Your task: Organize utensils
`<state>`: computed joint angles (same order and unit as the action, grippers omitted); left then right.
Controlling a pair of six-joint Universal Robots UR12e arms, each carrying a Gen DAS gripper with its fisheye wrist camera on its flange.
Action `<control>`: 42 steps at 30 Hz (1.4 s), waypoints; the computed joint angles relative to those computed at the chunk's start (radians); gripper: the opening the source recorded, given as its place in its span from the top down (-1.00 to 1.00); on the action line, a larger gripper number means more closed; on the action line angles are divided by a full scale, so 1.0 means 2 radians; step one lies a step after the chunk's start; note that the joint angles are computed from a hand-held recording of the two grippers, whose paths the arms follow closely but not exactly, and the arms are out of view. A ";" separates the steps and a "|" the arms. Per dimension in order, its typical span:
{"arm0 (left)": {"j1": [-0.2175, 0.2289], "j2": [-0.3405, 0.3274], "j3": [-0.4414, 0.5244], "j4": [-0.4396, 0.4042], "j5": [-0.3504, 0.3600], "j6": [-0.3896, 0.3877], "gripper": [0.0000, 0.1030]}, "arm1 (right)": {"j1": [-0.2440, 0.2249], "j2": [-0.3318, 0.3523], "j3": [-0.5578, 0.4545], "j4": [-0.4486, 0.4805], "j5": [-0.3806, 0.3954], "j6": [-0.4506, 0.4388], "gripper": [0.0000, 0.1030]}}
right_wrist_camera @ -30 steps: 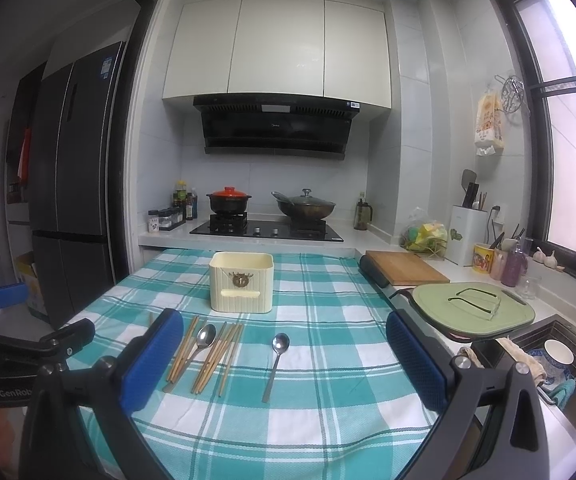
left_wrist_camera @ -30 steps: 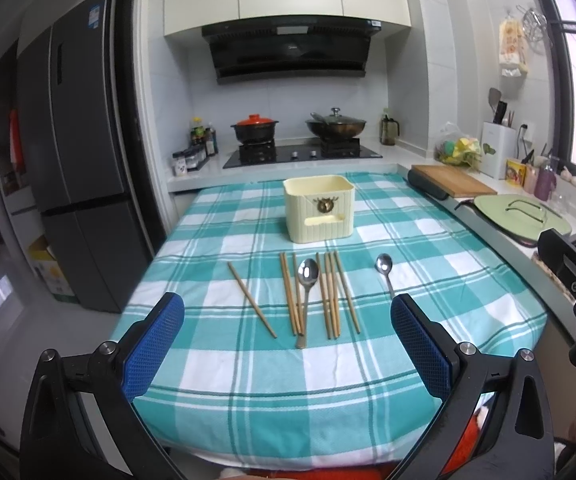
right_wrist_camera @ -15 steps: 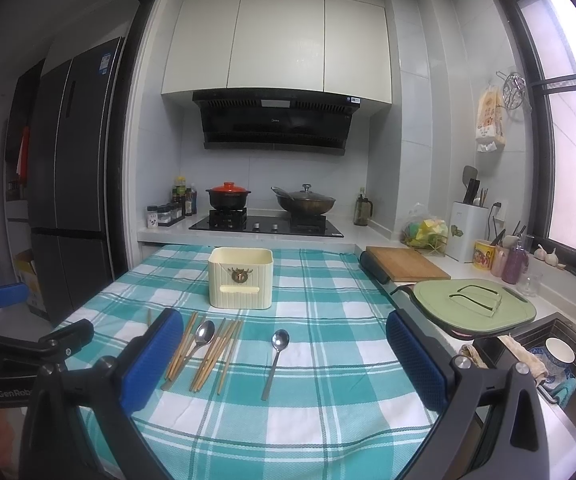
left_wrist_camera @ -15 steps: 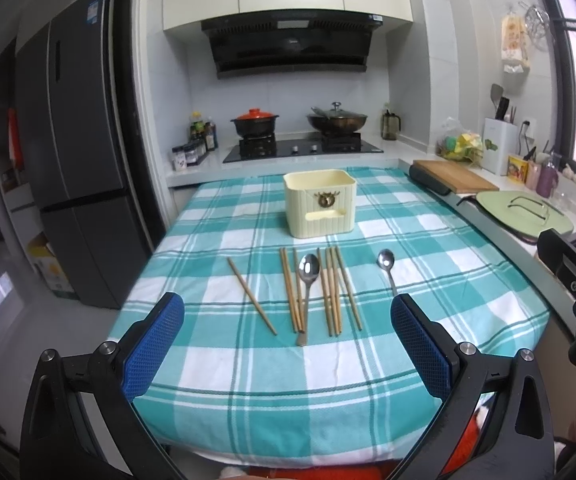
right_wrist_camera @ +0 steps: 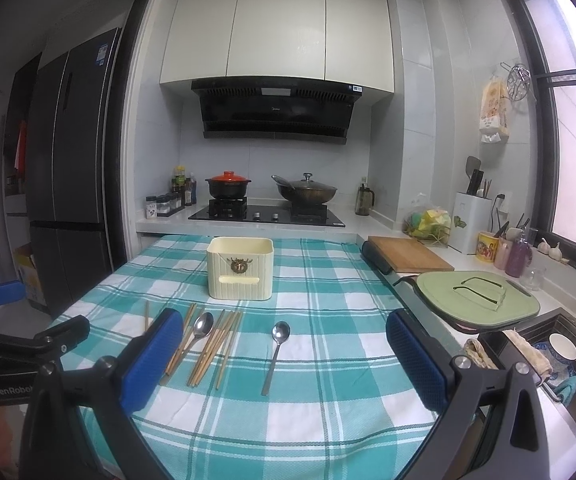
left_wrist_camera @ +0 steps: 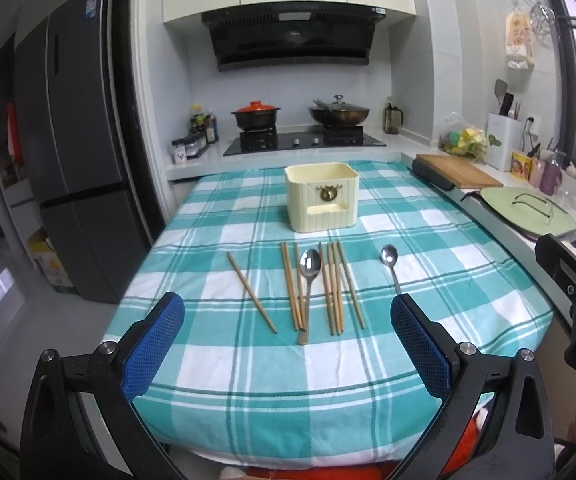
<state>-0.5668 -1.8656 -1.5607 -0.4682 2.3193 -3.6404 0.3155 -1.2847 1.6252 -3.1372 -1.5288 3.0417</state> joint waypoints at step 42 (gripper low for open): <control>0.058 -0.013 -0.005 -0.067 -0.126 -0.085 -0.99 | -0.001 0.051 -0.074 0.194 -0.038 0.030 -1.00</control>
